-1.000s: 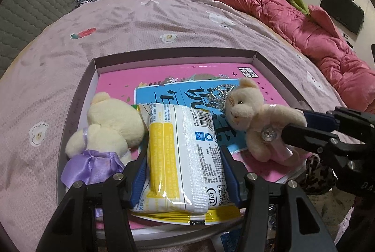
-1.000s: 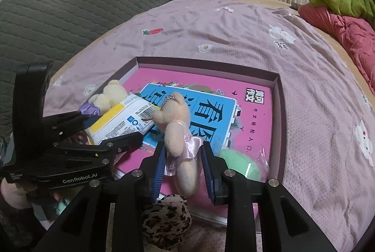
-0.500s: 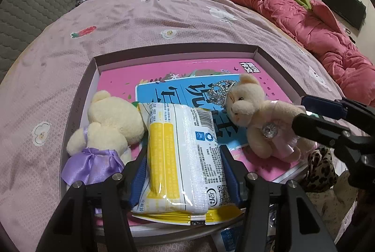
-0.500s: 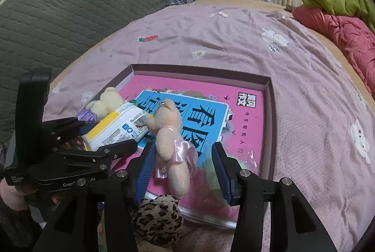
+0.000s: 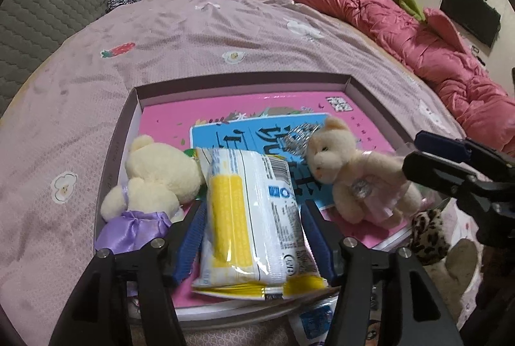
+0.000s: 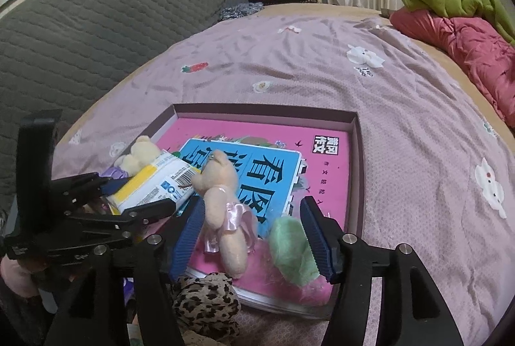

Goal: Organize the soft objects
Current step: 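Lower the wipes pack into the tray and open the left gripper while the right sets down the bear, then grasp the white cotton pack with the left gripper while the right grasps the floral scrunchie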

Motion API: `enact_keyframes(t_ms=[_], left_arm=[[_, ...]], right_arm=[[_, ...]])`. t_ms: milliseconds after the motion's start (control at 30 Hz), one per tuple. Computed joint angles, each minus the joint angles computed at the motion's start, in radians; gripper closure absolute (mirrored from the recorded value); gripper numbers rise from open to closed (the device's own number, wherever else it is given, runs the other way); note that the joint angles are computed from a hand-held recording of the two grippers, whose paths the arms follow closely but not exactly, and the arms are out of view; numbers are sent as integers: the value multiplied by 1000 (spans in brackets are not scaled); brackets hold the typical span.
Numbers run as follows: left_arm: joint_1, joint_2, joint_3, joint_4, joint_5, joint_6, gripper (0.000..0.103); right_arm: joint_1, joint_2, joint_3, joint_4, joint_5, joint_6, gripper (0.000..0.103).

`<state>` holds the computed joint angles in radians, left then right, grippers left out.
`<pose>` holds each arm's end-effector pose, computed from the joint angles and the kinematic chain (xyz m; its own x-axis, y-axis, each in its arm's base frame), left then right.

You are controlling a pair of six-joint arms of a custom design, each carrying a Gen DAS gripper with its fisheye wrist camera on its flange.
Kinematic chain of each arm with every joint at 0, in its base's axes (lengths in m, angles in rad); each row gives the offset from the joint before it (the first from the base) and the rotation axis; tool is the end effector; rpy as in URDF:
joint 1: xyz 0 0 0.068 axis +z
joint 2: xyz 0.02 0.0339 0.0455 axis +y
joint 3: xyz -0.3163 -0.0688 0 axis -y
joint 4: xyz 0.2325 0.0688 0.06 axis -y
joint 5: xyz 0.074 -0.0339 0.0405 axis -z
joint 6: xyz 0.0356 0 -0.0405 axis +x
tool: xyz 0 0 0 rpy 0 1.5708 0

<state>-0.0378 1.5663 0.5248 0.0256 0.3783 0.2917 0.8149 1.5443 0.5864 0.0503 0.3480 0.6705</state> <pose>0.2435 -0.0224 0.1684 -0.7475 0.2957 -0.5949 0.4641 0.8731 -0.1491 0.1876 0.1813 0.1893 -0.7591 0.0463 -0.6493 -0.0872 0.9812 0.1720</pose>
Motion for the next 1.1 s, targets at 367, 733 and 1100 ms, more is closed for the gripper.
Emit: enact_keyframes(t_ms=[367,733,1100], left_arm=[[50,-83,-10,-18,84,29,43],[149,-152,-13,-37,143,49,43],[280,-263,-52,-166,187,118,43]], right_arm=[[-41,-86,-98,159,-44,59,28],[-43,-203,-170,240,-124,73,25],[317,-320,-44,-166,317,199,25]])
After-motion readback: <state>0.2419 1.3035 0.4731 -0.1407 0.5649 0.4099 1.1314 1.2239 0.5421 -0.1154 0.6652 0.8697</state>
